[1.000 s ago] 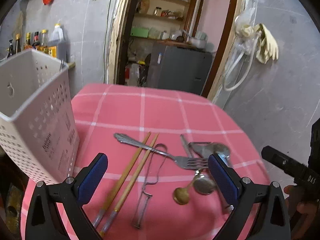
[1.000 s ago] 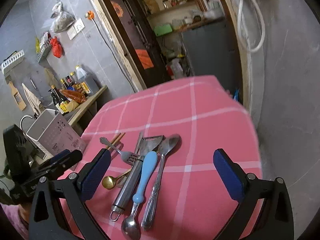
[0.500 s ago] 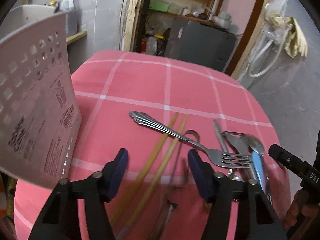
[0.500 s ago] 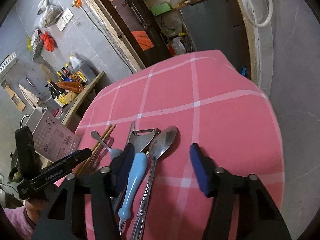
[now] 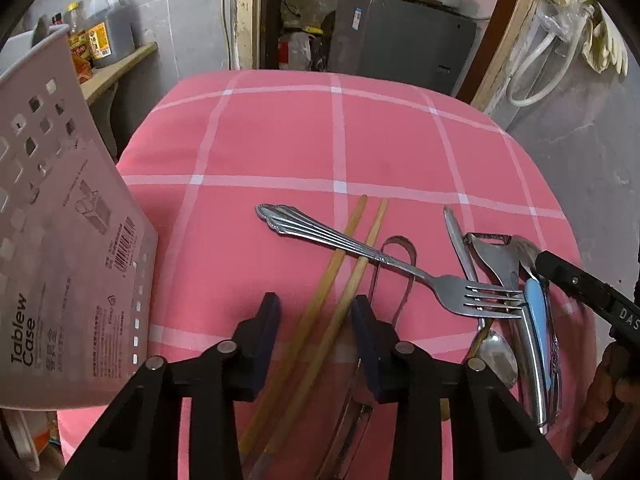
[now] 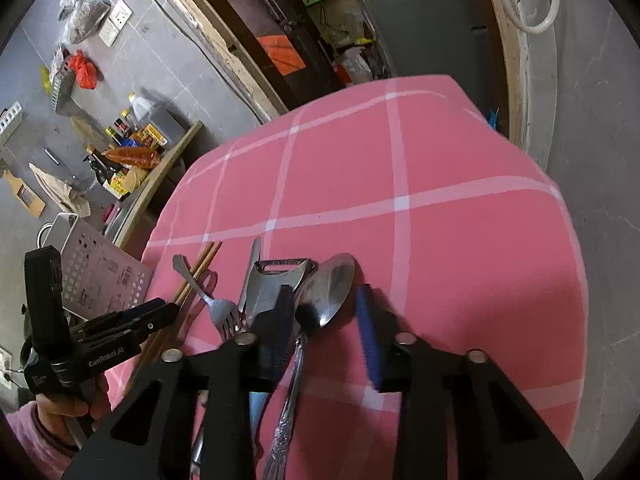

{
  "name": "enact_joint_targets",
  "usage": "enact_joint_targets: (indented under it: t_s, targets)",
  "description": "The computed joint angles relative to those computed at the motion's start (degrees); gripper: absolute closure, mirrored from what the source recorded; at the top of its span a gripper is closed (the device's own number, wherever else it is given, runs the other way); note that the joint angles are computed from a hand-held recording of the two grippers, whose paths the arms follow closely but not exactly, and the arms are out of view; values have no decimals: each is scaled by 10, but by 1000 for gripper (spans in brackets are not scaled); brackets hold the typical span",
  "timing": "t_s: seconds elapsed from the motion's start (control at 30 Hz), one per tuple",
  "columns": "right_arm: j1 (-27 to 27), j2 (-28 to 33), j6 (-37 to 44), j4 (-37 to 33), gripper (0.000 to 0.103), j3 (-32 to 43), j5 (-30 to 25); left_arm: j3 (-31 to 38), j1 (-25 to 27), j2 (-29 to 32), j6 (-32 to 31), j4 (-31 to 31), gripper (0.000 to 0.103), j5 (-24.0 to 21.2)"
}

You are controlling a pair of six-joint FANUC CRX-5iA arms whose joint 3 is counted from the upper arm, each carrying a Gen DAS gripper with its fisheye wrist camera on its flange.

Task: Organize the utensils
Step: 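Move the left tool over the wooden chopsticks, then close the left tool on the wooden chopsticks and lift them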

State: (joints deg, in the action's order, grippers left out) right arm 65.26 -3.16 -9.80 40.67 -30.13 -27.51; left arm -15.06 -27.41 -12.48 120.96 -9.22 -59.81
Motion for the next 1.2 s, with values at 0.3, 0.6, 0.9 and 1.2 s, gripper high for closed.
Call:
enact_joint_targets:
  t_s: [0.3,0.6,0.9,1.2]
  targets:
    - [-8,24,92,-124,80,46,14,60,10,52,-67,43,86,-84]
    - [-14,38,130,-216,87,81,7,82,38,85,-159,132,87,-116]
    - [20,-2,-12,-132,99,21,18,-19,102,22,-163,275,102,-62]
    - [52,-36,-100,-77,99,-28,25,1,78,10,-167,202,101,-90]
